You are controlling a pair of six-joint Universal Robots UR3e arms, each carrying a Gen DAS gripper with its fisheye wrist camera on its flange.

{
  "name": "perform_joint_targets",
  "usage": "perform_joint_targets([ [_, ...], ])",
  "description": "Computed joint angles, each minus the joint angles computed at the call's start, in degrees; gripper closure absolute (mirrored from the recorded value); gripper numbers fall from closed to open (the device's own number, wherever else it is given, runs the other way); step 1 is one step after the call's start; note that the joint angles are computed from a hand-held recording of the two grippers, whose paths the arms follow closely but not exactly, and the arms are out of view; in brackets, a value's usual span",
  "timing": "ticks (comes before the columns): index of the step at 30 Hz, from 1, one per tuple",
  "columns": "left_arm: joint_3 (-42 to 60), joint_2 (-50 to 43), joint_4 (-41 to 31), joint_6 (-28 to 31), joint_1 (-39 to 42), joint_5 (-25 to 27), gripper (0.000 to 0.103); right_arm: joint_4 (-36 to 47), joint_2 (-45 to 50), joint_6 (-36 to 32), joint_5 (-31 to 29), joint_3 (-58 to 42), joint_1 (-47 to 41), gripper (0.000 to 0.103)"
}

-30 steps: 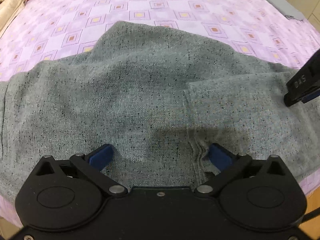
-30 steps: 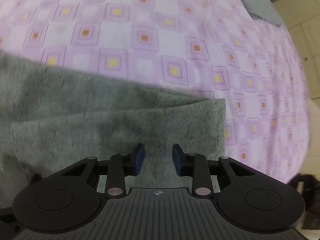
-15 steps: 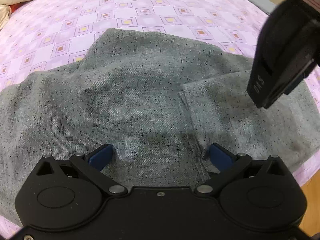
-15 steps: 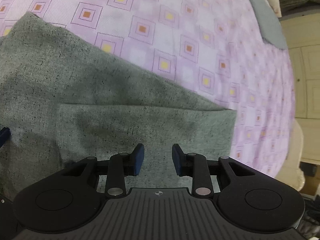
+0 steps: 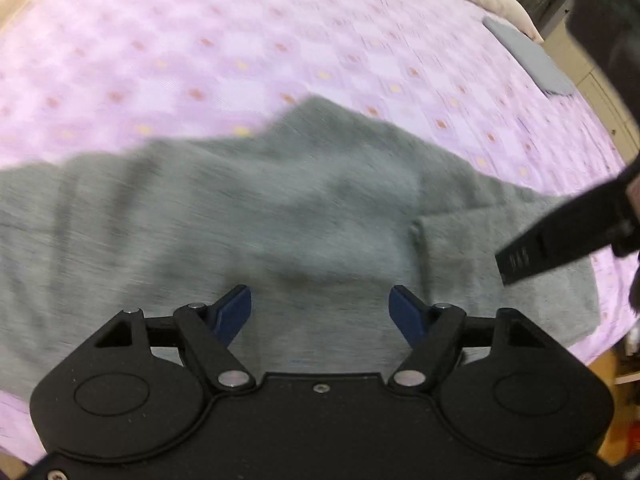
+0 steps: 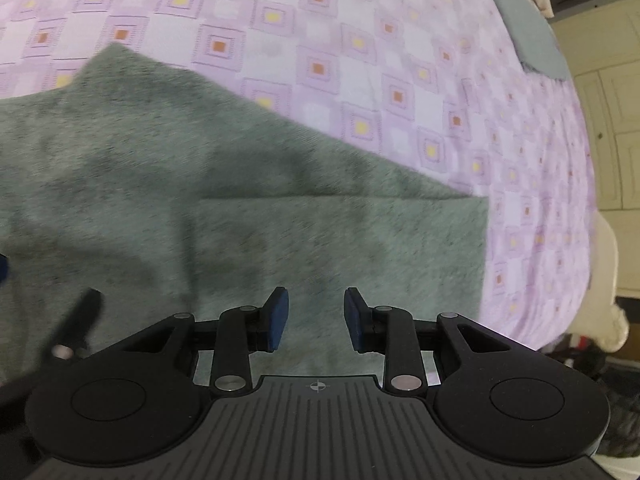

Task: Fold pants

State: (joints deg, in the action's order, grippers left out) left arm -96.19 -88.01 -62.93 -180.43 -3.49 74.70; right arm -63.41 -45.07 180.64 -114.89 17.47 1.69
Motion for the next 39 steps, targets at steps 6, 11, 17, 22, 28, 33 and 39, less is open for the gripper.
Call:
perform_joint_targets([
  [6,3.14,5.77,-6.33,4.63,5.84,2.27,0.027,-15.10,-11.38,1.06,8.20,19.18,0.47,0.073],
  [11,0.94,7.33,-4.45,9.52,10.69,4.57,0.027,-30.25,-19.37,3.26,13.10,35.04,1.69,0.073],
  [17,-1.91,10.38,-3.81,19.12,19.06,2.91,0.027,-39.66,-25.75,6.47,19.40,44.80,1.56,0.073],
  [22,-3.52,11.71,-5.31,25.63,27.40,-1.93,0.026,-44.92,-29.33,5.16,21.70,49.33,1.81,0.073],
  [28,-5.03,9.37,-7.91,26.93,32.90,-3.60,0.025,-48.68,-33.75,6.53,22.89,55.40,1.25,0.073],
  [33,-6.99,7.21,-9.34,28.06,35.54,-6.78,0.025,-48.74,-36.65,8.22,23.16,58.22,0.84,0.073],
  [39,-1.76,-0.78,-20.53,35.02,39.43,-16.88,0.002,-49.84,-39.39,8.53,24.08,61.10,-0.37,0.073],
])
